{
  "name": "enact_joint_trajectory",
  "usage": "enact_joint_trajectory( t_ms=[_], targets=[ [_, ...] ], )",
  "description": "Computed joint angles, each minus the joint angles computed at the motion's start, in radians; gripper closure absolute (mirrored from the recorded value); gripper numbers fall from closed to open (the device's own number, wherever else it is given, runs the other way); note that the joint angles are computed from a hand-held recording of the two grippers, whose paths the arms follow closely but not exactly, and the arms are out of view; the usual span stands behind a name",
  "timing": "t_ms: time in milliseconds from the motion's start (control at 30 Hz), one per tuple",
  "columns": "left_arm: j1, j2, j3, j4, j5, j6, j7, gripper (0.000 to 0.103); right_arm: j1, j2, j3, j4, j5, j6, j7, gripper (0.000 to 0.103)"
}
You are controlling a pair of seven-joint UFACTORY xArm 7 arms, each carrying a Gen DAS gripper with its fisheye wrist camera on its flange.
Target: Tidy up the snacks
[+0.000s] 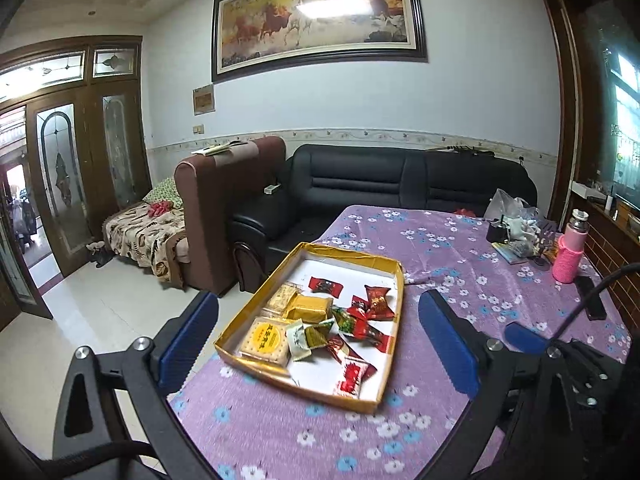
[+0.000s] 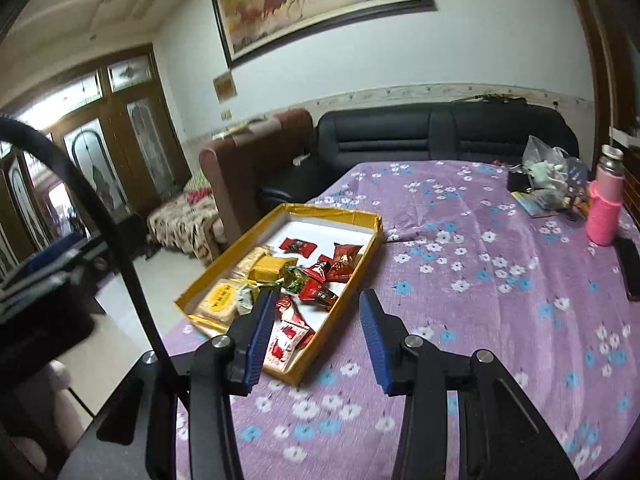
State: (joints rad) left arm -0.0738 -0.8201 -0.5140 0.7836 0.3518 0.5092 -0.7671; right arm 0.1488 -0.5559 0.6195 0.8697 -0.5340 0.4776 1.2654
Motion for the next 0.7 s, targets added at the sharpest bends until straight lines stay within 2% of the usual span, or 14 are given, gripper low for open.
enact_joint_trajectory(
  t_ms=[233,400,700],
  targets=[
    [-0.025,-0.083,-0.024,0.001,-0.007,0.037,-0.002,0.002,-0.036,-0.184,0.065,-0.031,-0.027,0.089,0.021,0.052],
    [-0.025,-0.109,-0.045,0.003,-0.013,0.042,0.002,0.000,-0.052,-0.256,0.064,-0.072,0.010,0.070,0.007,0.050],
    [-0.043,-0.079,-0.043,0.001,-0.042,0.046,0.016,0.000,-0.064,-0.279,0.078,-0.103,0.088,0.058,-0.029,0.049]
  ],
)
